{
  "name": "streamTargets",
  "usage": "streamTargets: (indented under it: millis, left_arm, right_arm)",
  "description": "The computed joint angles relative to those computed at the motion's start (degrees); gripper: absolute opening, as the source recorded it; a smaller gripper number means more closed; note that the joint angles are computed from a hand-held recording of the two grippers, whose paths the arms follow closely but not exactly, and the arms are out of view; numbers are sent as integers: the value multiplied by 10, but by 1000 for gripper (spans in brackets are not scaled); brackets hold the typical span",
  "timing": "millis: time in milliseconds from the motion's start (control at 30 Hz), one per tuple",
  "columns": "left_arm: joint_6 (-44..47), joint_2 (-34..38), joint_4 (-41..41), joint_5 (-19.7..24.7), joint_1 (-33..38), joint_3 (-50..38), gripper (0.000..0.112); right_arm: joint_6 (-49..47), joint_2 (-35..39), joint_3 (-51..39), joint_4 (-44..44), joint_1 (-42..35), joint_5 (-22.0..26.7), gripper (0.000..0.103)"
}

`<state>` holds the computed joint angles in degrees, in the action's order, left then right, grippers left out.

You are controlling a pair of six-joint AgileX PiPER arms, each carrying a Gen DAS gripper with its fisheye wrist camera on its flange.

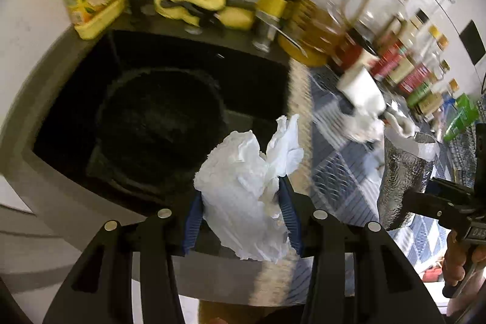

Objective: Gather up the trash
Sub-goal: 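Carry the tissue and foil cup over the sink bin and open both tools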

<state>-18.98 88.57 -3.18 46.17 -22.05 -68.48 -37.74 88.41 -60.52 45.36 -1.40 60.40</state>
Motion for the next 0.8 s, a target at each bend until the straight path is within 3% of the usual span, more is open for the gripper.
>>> streamTargets:
  millis: [133, 367, 500, 800]
  left_arm:
    - [104, -7, -48, -10, 78, 14, 45]
    - [244, 0, -123, -3, 194, 6, 46]
    - [309, 21, -160, 11, 243, -21, 47]
    - [381, 106, -219, 30, 303, -84, 47]
  right_arm:
    - [74, 29, -32, 4, 94, -66, 53]
    - [195, 105, -143, -33, 208, -131, 54]
    - [252, 164, -222, -53, 241, -134, 54]
    - [362, 293, -405, -139, 281, -93, 54]
